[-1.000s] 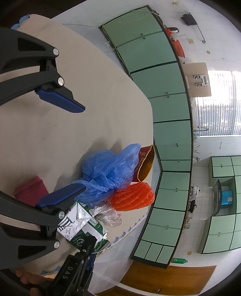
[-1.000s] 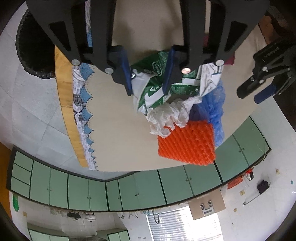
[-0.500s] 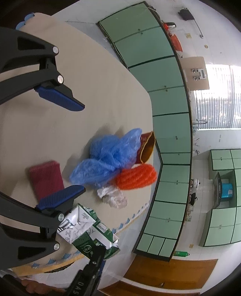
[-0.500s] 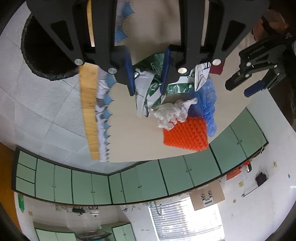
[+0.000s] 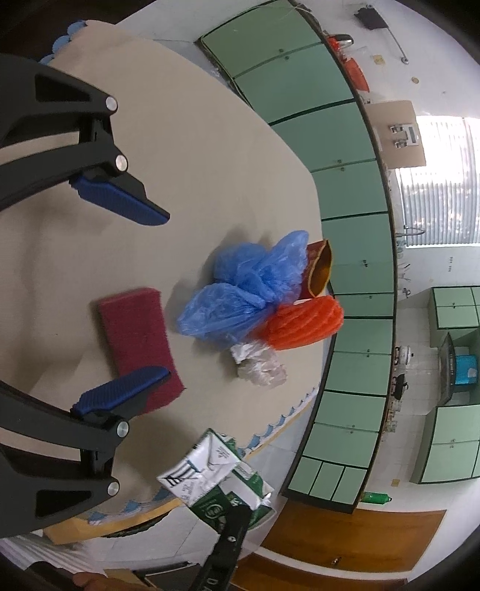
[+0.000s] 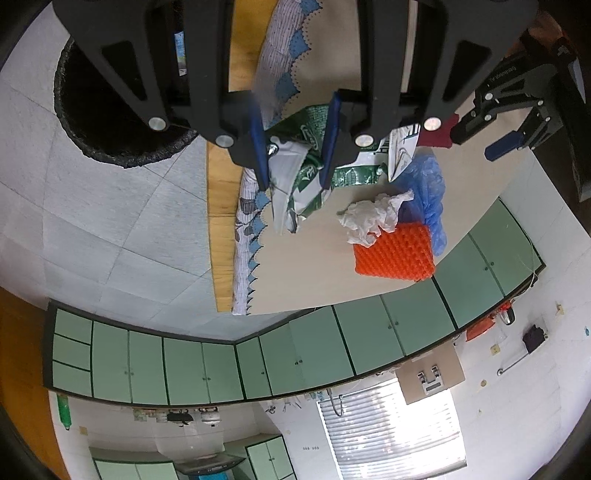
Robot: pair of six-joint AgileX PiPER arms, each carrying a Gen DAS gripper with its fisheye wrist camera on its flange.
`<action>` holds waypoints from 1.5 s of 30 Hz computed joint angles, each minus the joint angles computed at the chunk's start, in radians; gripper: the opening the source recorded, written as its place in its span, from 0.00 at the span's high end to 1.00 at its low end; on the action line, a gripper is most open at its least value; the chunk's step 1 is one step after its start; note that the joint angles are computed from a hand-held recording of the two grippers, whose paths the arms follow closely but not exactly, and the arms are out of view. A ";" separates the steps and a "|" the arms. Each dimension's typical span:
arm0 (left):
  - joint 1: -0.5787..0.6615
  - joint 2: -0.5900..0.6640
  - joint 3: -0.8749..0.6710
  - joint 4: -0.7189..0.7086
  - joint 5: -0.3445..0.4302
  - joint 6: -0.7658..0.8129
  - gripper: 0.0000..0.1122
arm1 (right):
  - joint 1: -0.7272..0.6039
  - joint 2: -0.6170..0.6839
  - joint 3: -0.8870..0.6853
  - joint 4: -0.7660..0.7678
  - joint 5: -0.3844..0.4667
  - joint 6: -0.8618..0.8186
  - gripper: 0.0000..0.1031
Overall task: Collect trash
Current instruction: 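Grasp the green-white snack bag with the right gripper, then grasp the dark red pad with the left gripper while the right holds the snack bag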
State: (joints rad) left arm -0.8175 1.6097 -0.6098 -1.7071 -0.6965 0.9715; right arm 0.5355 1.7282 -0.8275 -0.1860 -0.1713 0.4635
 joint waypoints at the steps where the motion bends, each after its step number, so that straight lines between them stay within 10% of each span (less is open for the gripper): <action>1: -0.001 0.000 0.005 0.000 0.004 -0.007 0.33 | 0.003 -0.002 0.002 0.016 0.000 -0.017 0.75; 26: 0.044 0.011 0.000 0.083 0.280 -0.074 0.61 | -0.006 -0.034 0.040 0.217 0.010 -0.193 0.75; 32: 0.003 0.009 -0.013 0.060 0.195 -0.020 0.50 | -0.013 -0.027 0.039 0.180 0.006 -0.157 0.75; 45: 0.142 0.090 -0.027 0.305 0.317 -0.050 0.27 | -0.011 -0.019 0.031 0.197 0.013 -0.166 0.75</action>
State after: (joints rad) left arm -0.6752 1.7001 -0.6369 -1.4021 -0.3793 0.9219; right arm 0.5247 1.7096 -0.7967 0.0114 -0.1586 0.2971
